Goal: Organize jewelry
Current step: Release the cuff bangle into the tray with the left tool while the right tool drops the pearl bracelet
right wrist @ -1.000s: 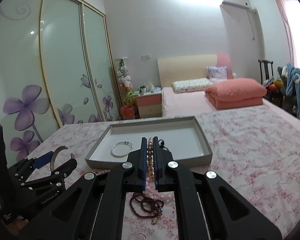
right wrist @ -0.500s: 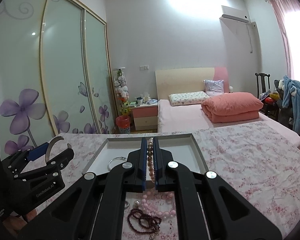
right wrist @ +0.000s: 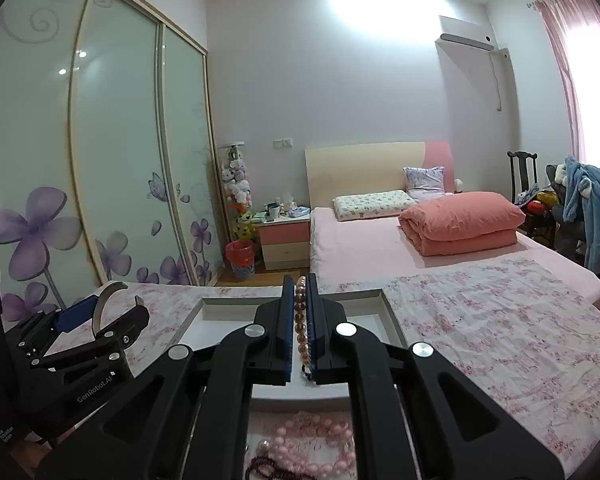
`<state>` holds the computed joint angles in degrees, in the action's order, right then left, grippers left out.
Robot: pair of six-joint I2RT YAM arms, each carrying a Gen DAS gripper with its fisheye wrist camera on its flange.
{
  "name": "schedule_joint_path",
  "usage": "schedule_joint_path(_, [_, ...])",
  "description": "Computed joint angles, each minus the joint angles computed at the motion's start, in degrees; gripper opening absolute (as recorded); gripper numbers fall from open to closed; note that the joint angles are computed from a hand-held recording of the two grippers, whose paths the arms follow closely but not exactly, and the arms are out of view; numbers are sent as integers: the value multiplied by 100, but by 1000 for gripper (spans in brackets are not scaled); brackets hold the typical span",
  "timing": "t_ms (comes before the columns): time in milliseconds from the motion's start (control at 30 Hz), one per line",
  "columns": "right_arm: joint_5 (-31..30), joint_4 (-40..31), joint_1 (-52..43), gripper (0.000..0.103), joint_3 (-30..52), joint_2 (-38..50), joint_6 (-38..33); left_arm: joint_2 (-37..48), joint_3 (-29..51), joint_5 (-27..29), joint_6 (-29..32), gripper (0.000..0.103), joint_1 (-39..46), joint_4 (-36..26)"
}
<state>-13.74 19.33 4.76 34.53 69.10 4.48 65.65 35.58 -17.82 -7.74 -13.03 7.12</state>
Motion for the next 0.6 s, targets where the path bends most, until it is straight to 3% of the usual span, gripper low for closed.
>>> schedule_joint_path(400, [165,117,135,6,870,1438,103,1672,853,454,-8,65,354,406])
schedule_joint_path(600, [62,-189,173,6,1546,2337,90,2462,1283,772,-7,65,555,446])
